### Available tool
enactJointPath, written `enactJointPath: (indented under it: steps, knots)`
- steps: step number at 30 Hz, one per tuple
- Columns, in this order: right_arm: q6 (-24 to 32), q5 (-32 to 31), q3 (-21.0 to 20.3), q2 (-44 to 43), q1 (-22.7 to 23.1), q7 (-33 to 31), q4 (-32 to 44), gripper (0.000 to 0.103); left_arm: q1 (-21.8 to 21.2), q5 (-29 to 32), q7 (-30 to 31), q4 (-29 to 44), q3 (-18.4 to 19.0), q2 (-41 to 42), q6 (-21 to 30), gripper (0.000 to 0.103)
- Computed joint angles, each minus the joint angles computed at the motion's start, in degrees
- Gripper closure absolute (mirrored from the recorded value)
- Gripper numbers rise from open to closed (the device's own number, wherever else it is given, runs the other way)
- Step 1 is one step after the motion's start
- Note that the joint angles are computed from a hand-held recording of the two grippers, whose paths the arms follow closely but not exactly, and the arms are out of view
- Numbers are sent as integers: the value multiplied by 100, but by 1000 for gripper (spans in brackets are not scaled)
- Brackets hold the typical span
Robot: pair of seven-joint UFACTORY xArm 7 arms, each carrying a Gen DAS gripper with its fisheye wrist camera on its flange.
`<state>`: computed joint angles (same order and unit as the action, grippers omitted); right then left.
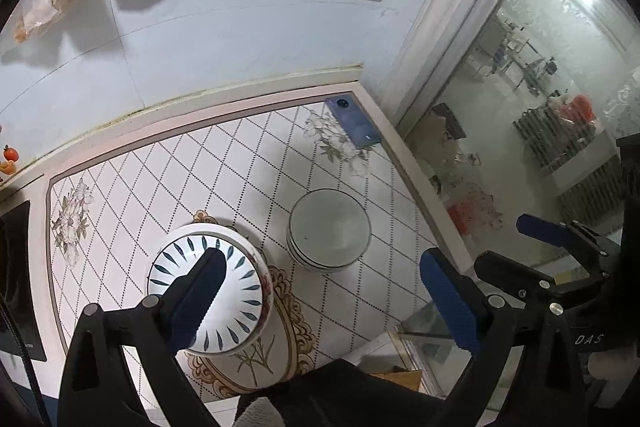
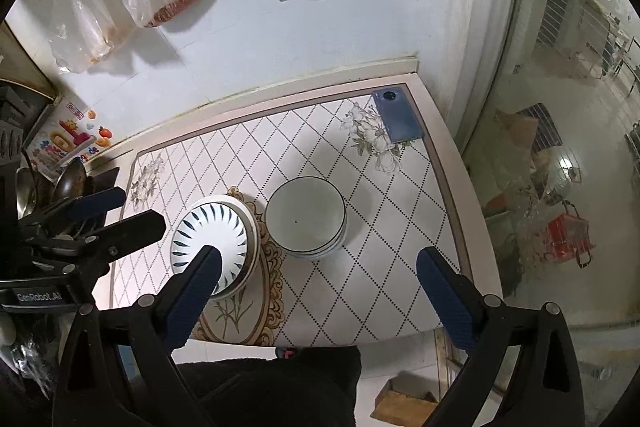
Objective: Organize plates and bowls
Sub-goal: 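Open both grippers and reposition them around the bowl stack, then grip the bowl stack rim with both grippers and lift it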
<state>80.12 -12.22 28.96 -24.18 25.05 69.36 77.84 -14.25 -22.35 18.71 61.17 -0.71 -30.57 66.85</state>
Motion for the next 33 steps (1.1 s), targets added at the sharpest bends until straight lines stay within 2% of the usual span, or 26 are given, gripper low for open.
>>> enactJointPath:
  steps: [3, 7, 10, 14, 18, 20, 22, 26, 30, 31, 33]
  knots:
    - [-573, 297, -312, -201, 76, -139, -554, 3, 36, 75, -61, -44, -76, 250, -176, 4]
    - [-2092, 1228, -951, -707, 213, -396, -1957, 3, 99, 274, -174, -112, -190, 692, -512, 4]
    - [-2918, 1823, -1245, -835, 264, -681, -2739, 3, 124, 292, -302, 2, -212, 1275, -539, 4]
    - [-4038, 2714, -1679, -674, 425, -1219, -3672, 3, 177, 147, -410, 342, -234, 2202, -304, 7]
    - [-4982, 3660, -2099, -182, 712, -1976, -4191, 4, 250, -5, -473, 698, -343, 2969, -33, 20]
    - [-5387, 4184, -2267, 95, 846, -2342, -4341, 11, 277, -68, -465, 844, -407, 3257, 72, 23]
    - [-5604, 4605, -2379, 370, 929, -2709, -4362, 17, 286, -99, -455, 949, -474, 3451, 110, 24]
    - [-5925, 5981, -2643, 978, 1204, -3854, -4245, 30, 296, -178, -436, 1154, -575, 3805, 209, 24]
    - [-5960, 7023, -2643, 1354, 1198, -4807, -4066, 42, 336, -282, -407, 1269, -628, 4037, 316, 24]
    - [-5936, 7236, -2620, 1436, 1171, -5002, -4022, 47, 343, -289, -406, 1292, -635, 4085, 326, 26]
    - [-5995, 7715, -2547, 1529, 1113, -5385, -3982, 47, 363, -369, -360, 1286, -658, 4137, 368, 37]
